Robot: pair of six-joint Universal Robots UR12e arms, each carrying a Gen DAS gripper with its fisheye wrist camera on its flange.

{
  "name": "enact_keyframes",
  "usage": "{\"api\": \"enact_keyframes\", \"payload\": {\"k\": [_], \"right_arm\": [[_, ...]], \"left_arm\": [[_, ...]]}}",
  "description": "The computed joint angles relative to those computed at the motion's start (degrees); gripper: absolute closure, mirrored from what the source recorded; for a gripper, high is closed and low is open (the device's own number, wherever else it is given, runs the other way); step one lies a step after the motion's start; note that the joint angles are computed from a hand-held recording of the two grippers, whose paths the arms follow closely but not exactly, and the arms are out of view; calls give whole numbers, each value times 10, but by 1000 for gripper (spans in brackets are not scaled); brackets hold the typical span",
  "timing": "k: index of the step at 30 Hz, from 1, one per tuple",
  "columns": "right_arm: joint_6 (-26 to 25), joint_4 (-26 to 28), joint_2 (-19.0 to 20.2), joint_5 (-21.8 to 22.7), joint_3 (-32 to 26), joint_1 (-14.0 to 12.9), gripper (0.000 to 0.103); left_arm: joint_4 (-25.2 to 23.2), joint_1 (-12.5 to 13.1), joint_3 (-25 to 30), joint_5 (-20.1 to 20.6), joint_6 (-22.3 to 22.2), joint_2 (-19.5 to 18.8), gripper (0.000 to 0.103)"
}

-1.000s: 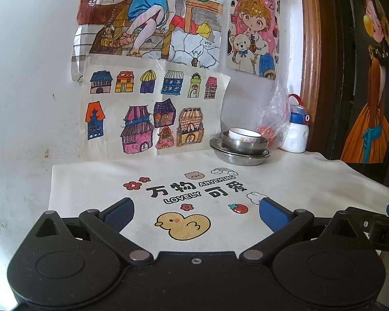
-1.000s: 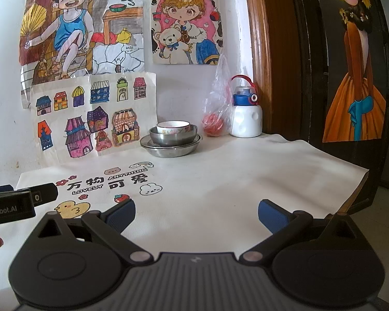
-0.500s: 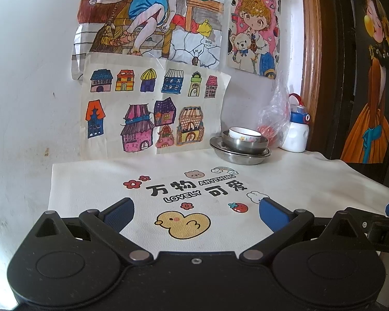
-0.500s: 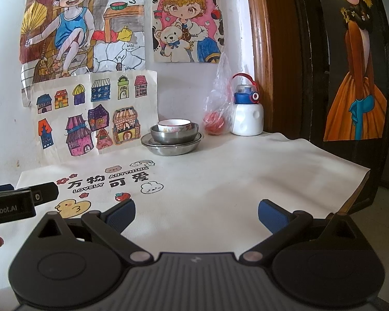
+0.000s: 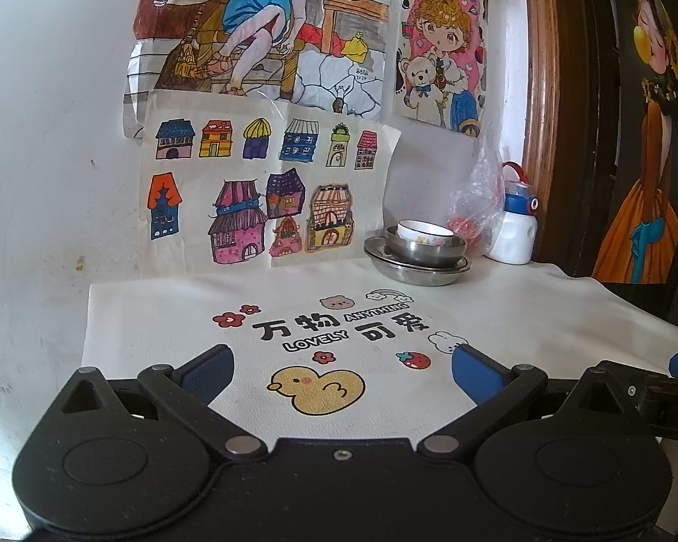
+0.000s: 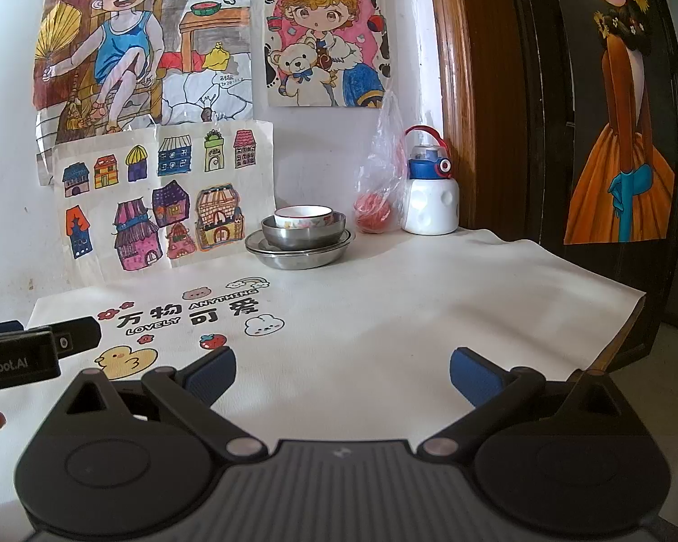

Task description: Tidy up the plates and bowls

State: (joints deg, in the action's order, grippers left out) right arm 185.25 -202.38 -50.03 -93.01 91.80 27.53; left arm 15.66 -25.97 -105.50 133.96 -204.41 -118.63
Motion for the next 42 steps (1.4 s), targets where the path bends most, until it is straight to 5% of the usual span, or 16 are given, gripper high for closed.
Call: {"api": "enact_keyframes", "payload": {"k": [42], "right_arm": [[1, 6, 5, 2, -6, 0, 0]], "left_arm": [[-7, 1, 2, -4, 1, 0, 1]]}}
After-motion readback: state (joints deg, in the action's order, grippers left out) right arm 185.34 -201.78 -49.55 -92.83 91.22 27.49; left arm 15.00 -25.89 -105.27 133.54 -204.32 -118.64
